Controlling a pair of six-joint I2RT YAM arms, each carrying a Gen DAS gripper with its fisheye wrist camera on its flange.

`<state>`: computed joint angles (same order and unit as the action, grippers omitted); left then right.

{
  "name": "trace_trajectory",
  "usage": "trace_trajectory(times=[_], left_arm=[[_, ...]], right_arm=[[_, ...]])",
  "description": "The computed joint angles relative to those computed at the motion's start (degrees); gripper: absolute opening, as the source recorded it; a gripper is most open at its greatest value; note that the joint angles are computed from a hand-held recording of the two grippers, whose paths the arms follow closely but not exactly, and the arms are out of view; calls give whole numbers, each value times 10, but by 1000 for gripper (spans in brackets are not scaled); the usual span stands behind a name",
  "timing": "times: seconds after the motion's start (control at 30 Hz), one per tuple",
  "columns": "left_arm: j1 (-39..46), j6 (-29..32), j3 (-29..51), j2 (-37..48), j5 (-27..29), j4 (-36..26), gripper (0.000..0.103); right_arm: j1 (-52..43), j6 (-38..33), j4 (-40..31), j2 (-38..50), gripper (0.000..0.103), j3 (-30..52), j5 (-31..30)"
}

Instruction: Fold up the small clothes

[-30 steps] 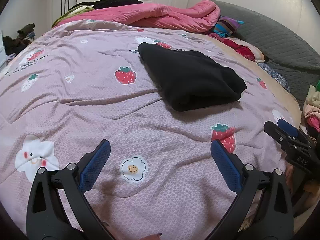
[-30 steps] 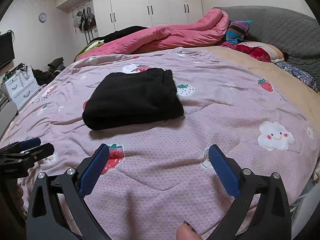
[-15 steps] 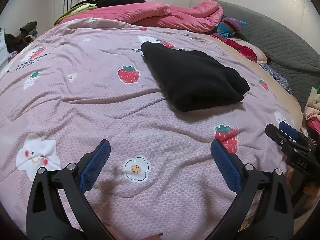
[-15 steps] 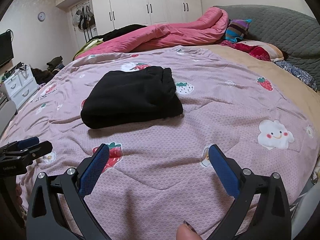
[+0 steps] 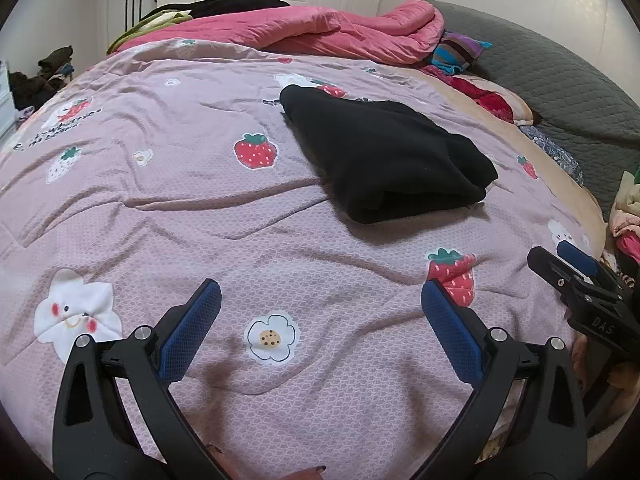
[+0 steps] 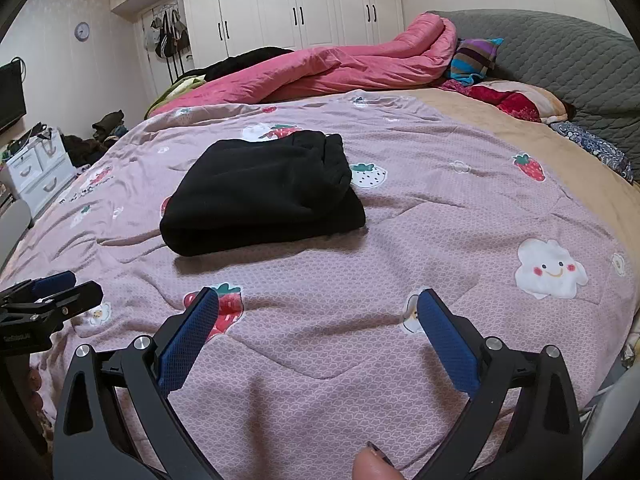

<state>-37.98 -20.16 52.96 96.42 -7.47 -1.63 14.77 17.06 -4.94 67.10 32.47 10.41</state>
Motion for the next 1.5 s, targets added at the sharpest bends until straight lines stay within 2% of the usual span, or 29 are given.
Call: trace_trajectory(times=[1.27,1.5], left_arm=[[-6,-4,9,0,-15,-19,94],[5,-12,33,9,9,-62,94]], right_arm=[[3,3,-8,2,99,5,3],[-7,9,-16,-5,99,4,1]])
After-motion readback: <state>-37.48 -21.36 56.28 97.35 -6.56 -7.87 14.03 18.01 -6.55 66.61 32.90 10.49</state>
